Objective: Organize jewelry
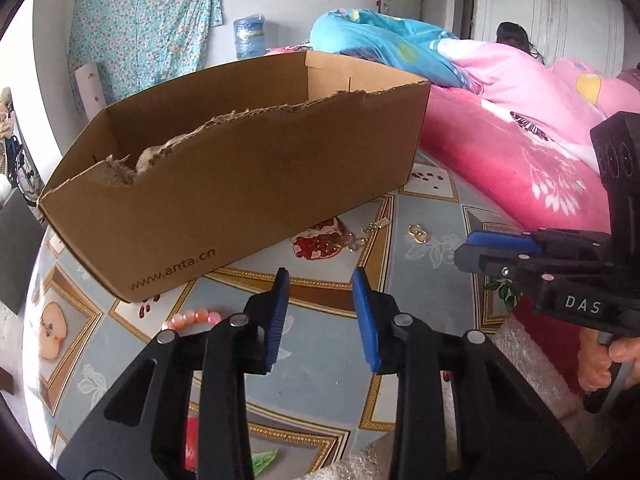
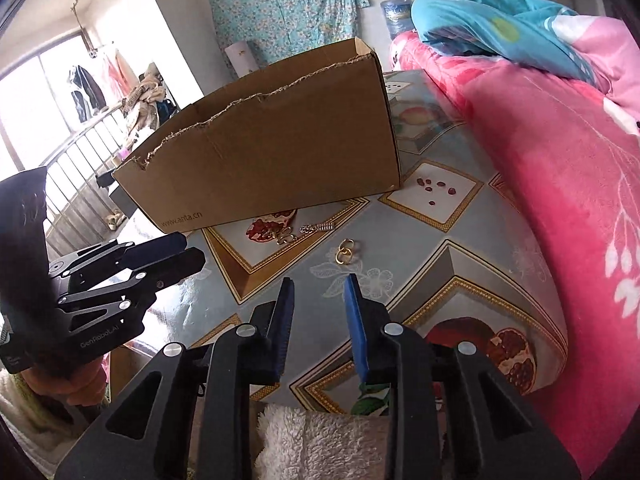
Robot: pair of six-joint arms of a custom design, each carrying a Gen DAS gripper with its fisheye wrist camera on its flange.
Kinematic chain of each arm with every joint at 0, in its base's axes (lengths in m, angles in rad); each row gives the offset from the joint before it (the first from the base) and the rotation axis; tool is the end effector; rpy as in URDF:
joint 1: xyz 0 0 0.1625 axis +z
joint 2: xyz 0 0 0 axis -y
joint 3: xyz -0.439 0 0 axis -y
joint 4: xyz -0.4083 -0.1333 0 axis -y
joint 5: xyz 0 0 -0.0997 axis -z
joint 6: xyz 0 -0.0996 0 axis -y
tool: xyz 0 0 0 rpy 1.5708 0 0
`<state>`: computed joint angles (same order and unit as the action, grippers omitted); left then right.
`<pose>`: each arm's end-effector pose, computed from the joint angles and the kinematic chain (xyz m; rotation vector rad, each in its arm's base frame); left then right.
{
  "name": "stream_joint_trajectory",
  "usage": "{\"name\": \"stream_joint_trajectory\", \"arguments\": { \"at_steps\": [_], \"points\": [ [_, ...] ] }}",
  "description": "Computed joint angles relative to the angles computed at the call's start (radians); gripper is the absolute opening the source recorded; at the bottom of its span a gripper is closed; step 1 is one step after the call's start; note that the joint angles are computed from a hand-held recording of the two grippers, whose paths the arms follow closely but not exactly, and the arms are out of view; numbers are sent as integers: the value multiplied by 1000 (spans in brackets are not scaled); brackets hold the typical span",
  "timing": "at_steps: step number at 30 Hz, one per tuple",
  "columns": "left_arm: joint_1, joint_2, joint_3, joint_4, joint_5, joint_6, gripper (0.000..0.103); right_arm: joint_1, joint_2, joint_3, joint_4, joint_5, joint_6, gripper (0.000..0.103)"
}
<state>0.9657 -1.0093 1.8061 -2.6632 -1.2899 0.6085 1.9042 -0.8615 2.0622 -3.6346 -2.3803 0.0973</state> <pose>-0.2331 -0.6199 0.1796 1.5657 2.3600 -0.4209 0.2380 -0.5003 0.1461 -0.1760 -2.2898 1.2199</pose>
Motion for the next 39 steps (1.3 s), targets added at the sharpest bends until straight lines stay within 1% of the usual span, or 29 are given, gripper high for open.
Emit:
{"name": "stream_joint_trajectory", "arguments": {
  "at_steps": [1,2,3,4,9,12,14,20,27,30,32,35,39],
  "points": [
    [-2,13,-8,2,2,7,24,-8,3,-3,-4,8,-5,23],
    [-4,27,-16,4,13,15,19,-15,5,-5,-7,20,-8,23],
    [-9,41,-24,3,29,22,16,-19,8,-8,-9,28,-11,23],
    [-11,53,-31,3,39,30,16,-24,11,-11,-8,35,-16,23],
    [-13,92,-64,15,43,71,16,-37,17,-17,6,56,-26,23],
    [-12,118,-94,51,55,55,16,-49,13,-13,-4,81,-22,23],
    [-7,130,-119,88,45,28,16,-53,14,-15,-7,88,-25,23],
    [-9,147,-138,115,48,13,16,-61,20,-14,-31,103,-40,23],
    [-19,163,-142,102,64,23,16,-65,18,-9,-41,115,-50,23],
    [-16,162,-147,114,57,19,16,-71,16,-4,-50,128,-51,23],
    [-13,161,-152,128,48,18,12,-72,15,-2,-54,132,-52,23],
    [-13,159,-150,127,46,19,12,-75,14,0,-58,138,-52,23],
    [-6,156,-154,136,27,-13,11,-74,14,0,-58,137,-50,23]
  ]
}}
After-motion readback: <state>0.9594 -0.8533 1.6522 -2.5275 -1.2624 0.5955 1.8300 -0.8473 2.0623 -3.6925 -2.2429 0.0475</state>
